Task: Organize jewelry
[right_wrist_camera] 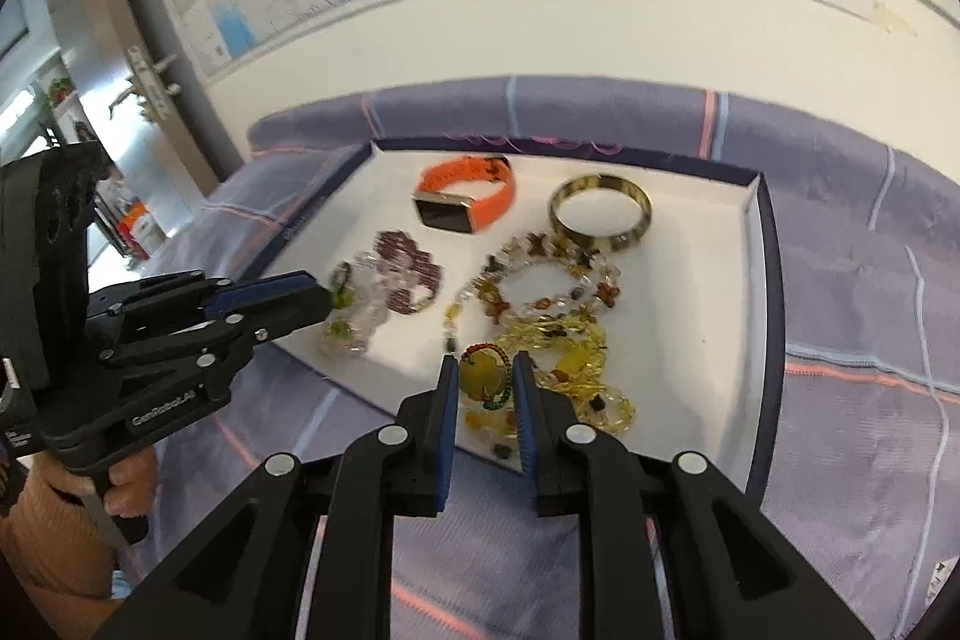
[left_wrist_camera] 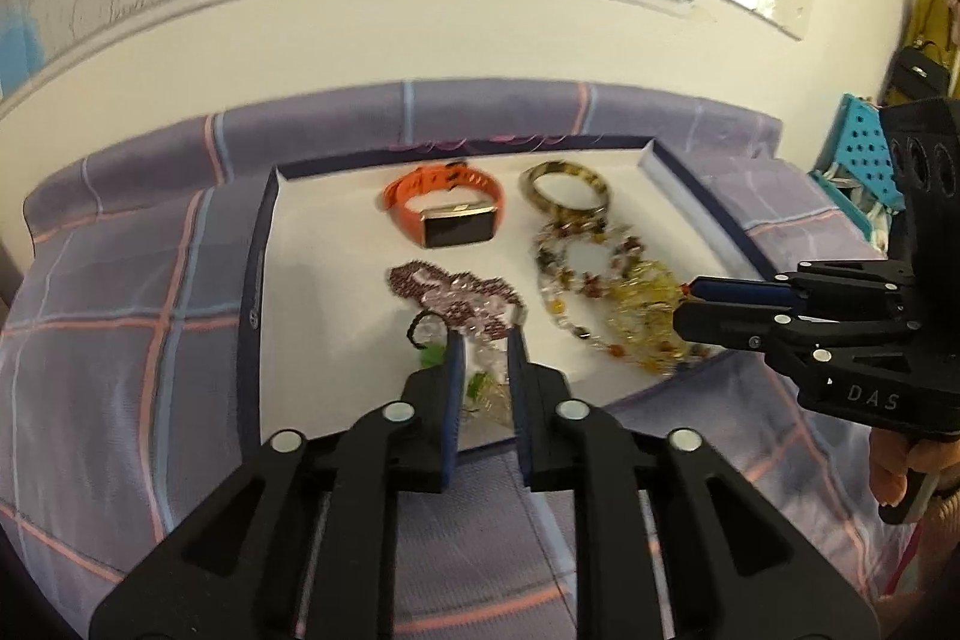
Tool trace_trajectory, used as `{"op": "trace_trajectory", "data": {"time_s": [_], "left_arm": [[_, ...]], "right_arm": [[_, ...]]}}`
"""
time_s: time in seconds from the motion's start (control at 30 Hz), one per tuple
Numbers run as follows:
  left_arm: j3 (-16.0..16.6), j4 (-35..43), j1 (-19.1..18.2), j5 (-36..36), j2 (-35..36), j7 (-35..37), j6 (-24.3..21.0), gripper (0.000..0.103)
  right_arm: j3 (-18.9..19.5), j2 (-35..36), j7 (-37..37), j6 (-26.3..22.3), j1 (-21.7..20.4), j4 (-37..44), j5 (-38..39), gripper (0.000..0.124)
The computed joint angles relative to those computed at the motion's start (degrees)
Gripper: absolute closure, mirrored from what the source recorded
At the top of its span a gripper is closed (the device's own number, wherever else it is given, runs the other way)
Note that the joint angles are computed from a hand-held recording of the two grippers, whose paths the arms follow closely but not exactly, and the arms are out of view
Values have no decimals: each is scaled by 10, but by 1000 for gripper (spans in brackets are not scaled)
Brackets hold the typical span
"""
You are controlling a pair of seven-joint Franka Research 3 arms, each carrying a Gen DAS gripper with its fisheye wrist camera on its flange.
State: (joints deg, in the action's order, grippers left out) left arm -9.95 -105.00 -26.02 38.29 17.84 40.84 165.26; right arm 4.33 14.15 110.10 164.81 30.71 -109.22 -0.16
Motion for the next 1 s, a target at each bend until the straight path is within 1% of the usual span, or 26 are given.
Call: {"op": "trace_trajectory", "data": {"time_s": [0.03, 0.07, 0.1, 0.13, 0.17, 0.2, 0.27, 0.3, 0.33, 0.37, 0.4, 0.43, 0.47, 0.5, 0.57, 0.6, 0.63, 0.7, 0.73, 0.8, 0.9, 1.0], "left_arm": [[-2, 2, 1, -5, 3, 3, -4, 85], [-1, 2, 1, -5, 4, 2, -7, 80], [4, 2, -3, 1, 4, -5, -8, 74], [10, -2, -8, 12, 1, -18, -8, 70], [10, -4, -8, 15, -1, -21, -6, 60], [11, -8, -8, 19, -4, -29, -2, 54], [17, -18, -12, 36, -12, -52, 2, 51], [20, -24, -14, 47, -18, -64, 5, 43], [24, -30, -18, 64, -24, -84, 7, 38], [26, -36, -20, 78, -29, -100, 8, 27], [31, -43, -25, 100, -37, -125, 9, 18], [35, -48, -29, 127, -43, -154, 8, 16], [37, -54, -32, 154, -51, -184, 4, 9], [33, -59, -31, 167, -57, -200, -4, 5], [26, -69, -28, 198, -70, -237, -16, 5], [20, -73, -25, 208, -75, -247, -23, 5], [14, -77, -22, 216, -80, -253, -33, 5], [0, -87, -14, 230, -90, -270, -47, 5], [-6, -93, -10, 237, -95, -281, -49, 5], [-16, -100, -4, 243, -101, -296, -55, 5], [-28, -114, 4, 248, -111, -316, -58, 5], [-36, -127, 10, 253, -121, -327, -58, 5]], "right_arm": [[-2, 3, 5, -2, 2, 2, -2, 103], [-6, 4, 13, -2, 5, 2, -6, 99], [-7, 3, 16, 2, 6, 0, -9, 99], [-11, 2, 24, 3, 11, -2, -18, 96], [-16, 0, 33, 5, 15, -5, -27, 86], [-26, -5, 55, 11, 24, -12, -46, 82], [-30, -12, 75, 19, 28, -21, -63, 80], [-37, -19, 93, 23, 34, -29, -81, 77], [-44, -25, 115, 30, 41, -37, -102, 66], [-56, -34, 151, 42, 53, -49, -135, 54], [-58, -38, 169, 45, 55, -54, -154, 53], [-64, -44, 194, 47, 60, -60, -182, 51], [-67, -49, 221, 46, 65, -65, -209, 44], [-68, -54, 246, 44, 68, -70, -233, 41], [-81, -63, 322, 37, 81, -75, -311, 35], [-86, -69, 366, 34, 87, -80, -351, 33], [-85, -74, 394, 30, 87, -85, -378, 29], [-85, -83, 462, 13, 90, -87, -446, 28], [-81, -88, 484, 3, 89, -89, -470, 28], [-67, -93, 506, -9, 81, -93, -487, 28], [-47, -100, 533, -5, 63, -105, -499, 28], [-24, -104, 543, -14, 47, -111, -505, 28]]}}
